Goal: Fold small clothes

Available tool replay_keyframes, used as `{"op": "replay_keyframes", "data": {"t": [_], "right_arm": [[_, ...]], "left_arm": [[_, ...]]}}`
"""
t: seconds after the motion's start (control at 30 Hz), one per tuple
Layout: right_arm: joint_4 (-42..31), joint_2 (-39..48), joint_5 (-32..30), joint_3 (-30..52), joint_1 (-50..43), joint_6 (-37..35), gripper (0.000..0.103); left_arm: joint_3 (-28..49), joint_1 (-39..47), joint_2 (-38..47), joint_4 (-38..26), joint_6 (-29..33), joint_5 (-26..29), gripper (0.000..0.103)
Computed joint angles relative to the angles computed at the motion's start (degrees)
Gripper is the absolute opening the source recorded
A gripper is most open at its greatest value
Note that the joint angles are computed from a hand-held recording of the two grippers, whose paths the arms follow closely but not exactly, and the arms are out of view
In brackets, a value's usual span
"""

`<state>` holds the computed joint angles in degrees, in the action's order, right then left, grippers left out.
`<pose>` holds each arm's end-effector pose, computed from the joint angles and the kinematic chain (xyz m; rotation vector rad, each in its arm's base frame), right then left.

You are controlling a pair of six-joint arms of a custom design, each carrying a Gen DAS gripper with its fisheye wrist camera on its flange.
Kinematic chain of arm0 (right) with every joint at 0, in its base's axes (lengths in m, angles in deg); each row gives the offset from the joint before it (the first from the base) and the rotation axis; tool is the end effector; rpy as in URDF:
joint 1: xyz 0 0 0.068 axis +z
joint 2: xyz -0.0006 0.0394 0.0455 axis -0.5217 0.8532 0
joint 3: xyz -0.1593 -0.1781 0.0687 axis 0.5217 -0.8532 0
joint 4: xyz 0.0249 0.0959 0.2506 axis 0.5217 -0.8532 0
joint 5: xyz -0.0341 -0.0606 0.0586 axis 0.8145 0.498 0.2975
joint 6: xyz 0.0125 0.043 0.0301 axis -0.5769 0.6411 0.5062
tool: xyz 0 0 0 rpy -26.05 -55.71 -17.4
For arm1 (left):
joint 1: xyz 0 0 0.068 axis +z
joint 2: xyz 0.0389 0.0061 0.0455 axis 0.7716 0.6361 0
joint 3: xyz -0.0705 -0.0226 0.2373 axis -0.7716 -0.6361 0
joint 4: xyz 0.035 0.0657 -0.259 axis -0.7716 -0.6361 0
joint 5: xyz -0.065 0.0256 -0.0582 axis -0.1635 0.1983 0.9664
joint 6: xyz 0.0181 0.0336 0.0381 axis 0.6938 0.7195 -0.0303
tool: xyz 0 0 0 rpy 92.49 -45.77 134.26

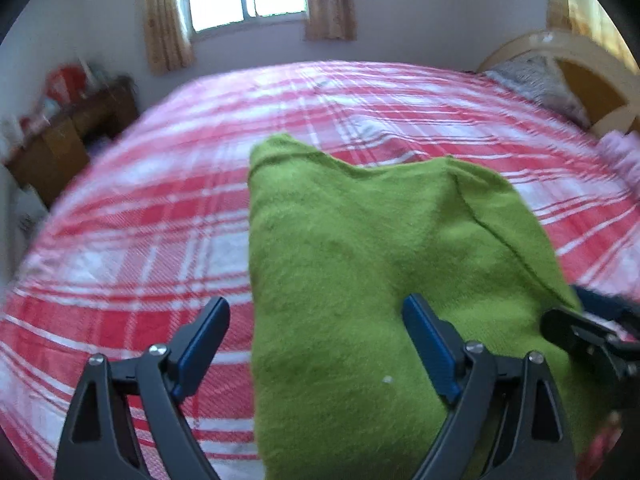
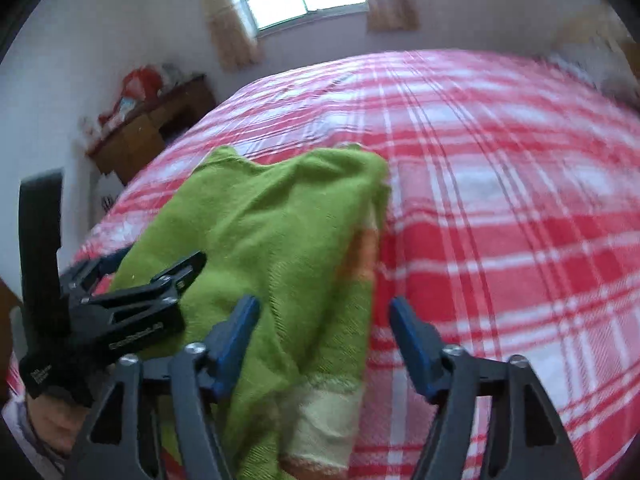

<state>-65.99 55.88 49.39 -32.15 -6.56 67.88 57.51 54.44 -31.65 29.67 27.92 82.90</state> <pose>0.2484 0.1211 0.1993 -0.2874 2.4172 0.4991 0.2060 0.0145 0.1897 -0.1155 2.3758 0.0273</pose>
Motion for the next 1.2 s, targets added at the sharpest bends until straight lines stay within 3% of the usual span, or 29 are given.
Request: {"op": "replay_keyframes", "data": {"t": [0.07,0.13,0.23,0.47,0.6,0.77,0.9,1.0,1.2], "right_arm": [[0.28,-1.77,-5.1,-2.07,-2.92,1.51,0.073],[0.49,-3.75,-9.02,-4.02,-5.21,2.56,0.073],[1.03,-5.41,-11.35,-5.01,-6.52,3.88,0.073],[4.44,4.32,-12.11,2.16,-5.82,5.03,0.073],[7.06,10.45,-11.57,4.28,-4.4,3.98,0.073],[8.54,12.02,-13.93,4.67,-4.72,2.95,0.072],[7.17,12.21,-12.66,5.46,-3.21,-0.14,0.06],[7.33,12.14,-13.24,5.33,-3.93,-0.18,0.056],[7.25,9.85,-0.16,5.56,1.64,-0.15,0.057]], "left_arm": [[3.12,9.48,1.8,-5.65,2.86,13.82,0.095],[5.7,17.07,3.5,-9.85,5.33,24.09,0.095],[6.65,23.94,2.54,-9.4,6.55,32.38,0.095],[8.24,20.51,15.71,-6.02,3.41,33.98,0.095],[3.7,19.08,9.99,-3.74,3.51,33.31,0.097],[5.9,16.91,12.21,-4.26,4.03,32.49,0.097],[6.97,14.28,13.25,-3.82,3.07,28.82,0.089],[7.46,14.83,14.55,-3.74,4.06,31.28,0.077],[6.89,15.17,14.33,-3.07,4.28,31.12,0.079]]}}
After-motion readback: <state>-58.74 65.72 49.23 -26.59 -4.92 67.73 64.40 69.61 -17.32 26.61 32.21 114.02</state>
